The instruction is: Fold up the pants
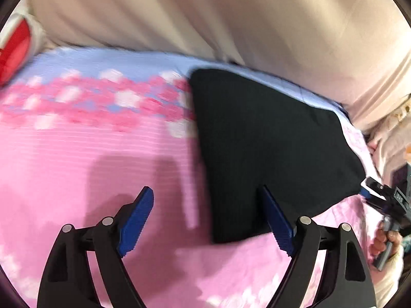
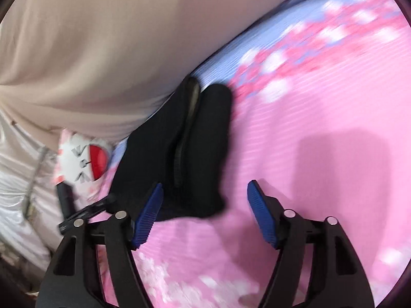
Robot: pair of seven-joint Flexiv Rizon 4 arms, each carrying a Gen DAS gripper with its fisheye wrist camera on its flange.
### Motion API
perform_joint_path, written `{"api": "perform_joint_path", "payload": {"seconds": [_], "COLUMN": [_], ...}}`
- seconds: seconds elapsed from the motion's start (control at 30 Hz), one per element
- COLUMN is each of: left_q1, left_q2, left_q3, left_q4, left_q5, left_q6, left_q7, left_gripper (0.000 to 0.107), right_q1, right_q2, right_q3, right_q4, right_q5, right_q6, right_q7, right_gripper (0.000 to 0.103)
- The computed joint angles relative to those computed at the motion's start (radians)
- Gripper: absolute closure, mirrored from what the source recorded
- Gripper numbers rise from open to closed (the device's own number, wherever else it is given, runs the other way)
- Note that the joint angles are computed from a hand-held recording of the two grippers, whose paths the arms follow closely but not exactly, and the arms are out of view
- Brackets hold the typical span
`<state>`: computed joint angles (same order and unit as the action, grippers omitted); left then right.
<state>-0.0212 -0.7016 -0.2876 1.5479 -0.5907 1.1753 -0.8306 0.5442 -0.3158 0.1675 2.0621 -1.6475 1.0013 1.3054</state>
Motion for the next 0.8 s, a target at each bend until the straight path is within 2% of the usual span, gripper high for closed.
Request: {"api": "perform_joint_path", "payload": {"seconds": [0.03, 0.1, 0.17, 0.2, 0.23, 0.3, 0.37, 0.4, 0.43, 0.47, 0.5, 0.53, 0.6, 0.63, 0.7, 0.73, 0.8], "left_q1": [-0.03, -0.126, -0.17, -0.21, -0.262, -0.367, -0.422, -0.437, -0.433, -0.414, -0.374, -0.339, -0.317, -0.3, -0.228, -0.213, -0.238], "left_q2": [0.025, 0.055, 0.073, 0.069, 0.057, -0.004, -0.07, -0.114, -0.14, -0.159, -0.15, -0.125, -0.08, -0.055, 0.015, 0.037, 0.059], "left_q3": [0.043, 0.159, 0.177, 0.205, 0.257, 0.369, 0.454, 0.497, 0.509, 0.487, 0.433, 0.386, 0.379, 0.358, 0.245, 0.214, 0.219], "left_q4": [0.024, 0.034, 0.046, 0.032, 0.004, -0.108, -0.198, -0.266, -0.3, -0.302, -0.272, -0.241, -0.215, -0.185, -0.077, -0.046, 0.003], "left_q5": [0.03, 0.143, 0.216, 0.255, 0.284, 0.338, 0.382, 0.437, 0.457, 0.411, 0.384, 0.362, 0.392, 0.397, 0.363, 0.376, 0.415], "left_q6": [0.071, 0.215, 0.338, 0.367, 0.361, 0.261, 0.164, 0.091, 0.04, 0.029, 0.073, 0.066, 0.033, 0.052, 0.134, 0.154, 0.208], "left_q7": [-0.027, -0.121, -0.134, -0.15, -0.185, -0.259, -0.332, -0.412, -0.436, -0.403, -0.398, -0.367, -0.399, -0.4, -0.339, -0.342, -0.347], "left_gripper": [0.029, 0.03, 0.029, 0.027, 0.026, 0.026, 0.026, 0.026, 0.025, 0.021, 0.019, 0.019, 0.023, 0.023, 0.023, 0.023, 0.022], "right_q1": [0.041, 0.09, 0.154, 0.165, 0.17, 0.17, 0.147, 0.136, 0.138, 0.127, 0.132, 0.141, 0.151, 0.151, 0.166, 0.171, 0.183], "right_q2": [0.029, 0.04, -0.008, -0.041, -0.073, -0.145, -0.212, -0.216, -0.192, -0.164, -0.138, -0.095, -0.021, -0.007, -0.021, -0.034, -0.088], "right_q3": [0.025, 0.047, 0.037, 0.019, 0.002, -0.02, -0.015, -0.042, -0.077, -0.087, -0.094, -0.096, -0.086, -0.067, -0.024, -0.016, -0.011], "right_q4": [0.013, -0.03, -0.154, -0.205, -0.249, -0.332, -0.372, -0.346, -0.292, -0.252, -0.228, -0.184, -0.113, -0.1, -0.115, -0.123, -0.163], "right_q5": [0.131, 0.254, 0.37, 0.372, 0.382, 0.458, 0.603, 0.603, 0.537, 0.523, 0.523, 0.506, 0.409, 0.4, 0.419, 0.421, 0.443], "right_q6": [-0.108, -0.239, -0.375, -0.376, -0.359, -0.346, -0.365, -0.292, -0.229, -0.162, -0.15, -0.161, -0.159, -0.175, -0.196, -0.191, -0.17], "right_q7": [-0.103, -0.266, -0.503, -0.567, -0.624, -0.757, -0.886, -0.868, -0.786, -0.743, -0.704, -0.641, -0.529, -0.526, -0.572, -0.581, -0.638], "right_gripper": [0.062, 0.086, 0.088, 0.088, 0.088, 0.088, 0.088, 0.091, 0.091, 0.091, 0.09, 0.088, 0.086, 0.086, 0.086, 0.086, 0.086]}}
